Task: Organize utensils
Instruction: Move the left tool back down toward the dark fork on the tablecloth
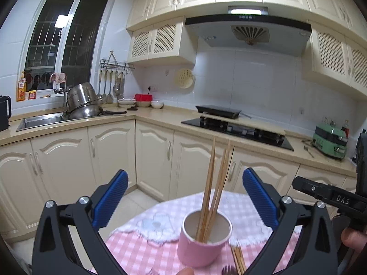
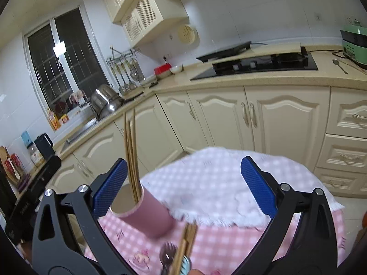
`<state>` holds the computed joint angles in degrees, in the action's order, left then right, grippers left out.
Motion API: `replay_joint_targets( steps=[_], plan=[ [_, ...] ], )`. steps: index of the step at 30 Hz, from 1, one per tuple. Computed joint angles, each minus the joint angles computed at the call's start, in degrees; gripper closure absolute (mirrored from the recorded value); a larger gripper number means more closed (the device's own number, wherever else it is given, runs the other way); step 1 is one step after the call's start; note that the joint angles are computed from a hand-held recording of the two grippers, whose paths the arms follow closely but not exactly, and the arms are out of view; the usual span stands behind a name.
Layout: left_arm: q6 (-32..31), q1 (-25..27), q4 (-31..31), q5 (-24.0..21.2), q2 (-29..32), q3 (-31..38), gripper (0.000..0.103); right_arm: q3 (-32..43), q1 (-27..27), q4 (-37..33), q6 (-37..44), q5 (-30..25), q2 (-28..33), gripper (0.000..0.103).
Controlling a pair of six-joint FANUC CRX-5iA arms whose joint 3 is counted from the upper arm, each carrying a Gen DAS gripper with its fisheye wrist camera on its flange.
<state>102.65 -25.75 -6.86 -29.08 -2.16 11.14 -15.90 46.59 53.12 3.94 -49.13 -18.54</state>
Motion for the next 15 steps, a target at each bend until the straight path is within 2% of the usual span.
replay_joint_targets(
  steps=[8, 15],
  plan=[
    [2.5, -2.5, -4.7, -9.6, -1.8, 1.6, 0.005, 2.5, 3.9, -11.3, 7.3, -9.1, -2.4, 0.006],
    [2.9, -2.6, -4.0, -13.1, -3.6, -1.0, 0.005, 1.4, 7.5, -13.7, 9.2, -15.4, -3.9, 0.006]
  ],
)
